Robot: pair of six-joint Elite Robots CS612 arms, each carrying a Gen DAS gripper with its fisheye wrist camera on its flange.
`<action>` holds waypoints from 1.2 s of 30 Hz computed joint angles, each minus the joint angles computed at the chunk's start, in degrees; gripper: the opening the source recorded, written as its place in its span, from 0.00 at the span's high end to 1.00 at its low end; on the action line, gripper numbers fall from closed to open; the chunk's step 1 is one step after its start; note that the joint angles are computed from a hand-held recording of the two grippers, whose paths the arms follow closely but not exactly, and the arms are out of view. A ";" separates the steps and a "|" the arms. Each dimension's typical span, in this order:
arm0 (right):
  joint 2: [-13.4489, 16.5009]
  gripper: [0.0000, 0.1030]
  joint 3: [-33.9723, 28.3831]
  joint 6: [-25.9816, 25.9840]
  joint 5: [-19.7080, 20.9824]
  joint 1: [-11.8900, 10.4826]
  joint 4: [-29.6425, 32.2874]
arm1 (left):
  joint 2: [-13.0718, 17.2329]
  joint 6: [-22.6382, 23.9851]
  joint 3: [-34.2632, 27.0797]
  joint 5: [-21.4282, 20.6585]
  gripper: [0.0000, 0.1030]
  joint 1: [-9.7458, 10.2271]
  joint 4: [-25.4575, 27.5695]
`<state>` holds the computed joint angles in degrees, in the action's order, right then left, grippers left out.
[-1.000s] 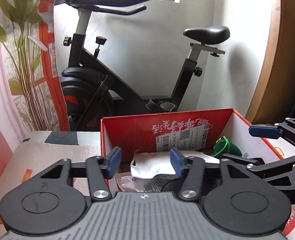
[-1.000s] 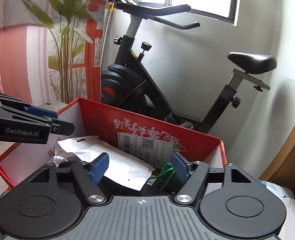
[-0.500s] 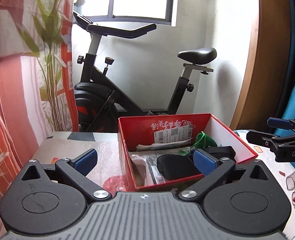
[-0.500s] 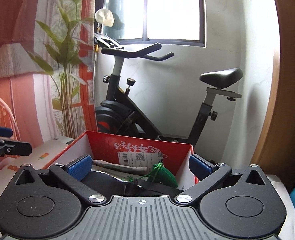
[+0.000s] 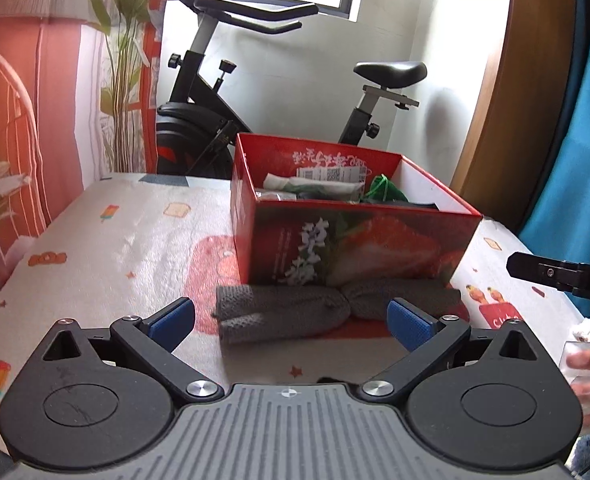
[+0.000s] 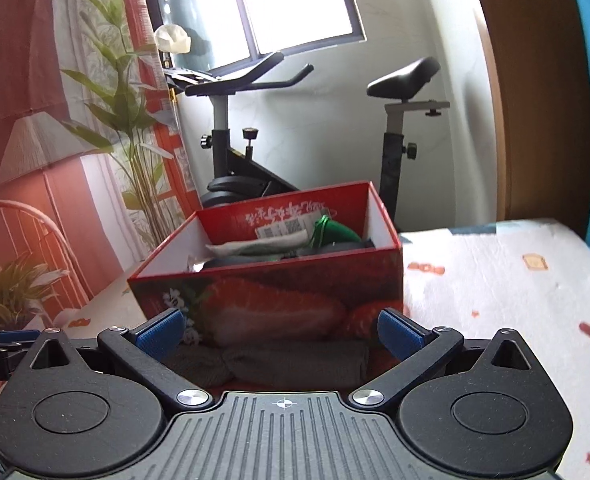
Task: Organize soft objects
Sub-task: 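Withdraw both tools and move them to the black-and-grey gloves, then close both grippers on the black-and-grey gloves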
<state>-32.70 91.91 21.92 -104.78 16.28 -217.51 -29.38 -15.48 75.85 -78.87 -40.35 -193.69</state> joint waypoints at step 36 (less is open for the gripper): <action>1.66 0.00 0.03 2.65 5.22 1.68 21.06 | 2.91 0.17 -1.96 -7.91 0.00 0.74 13.11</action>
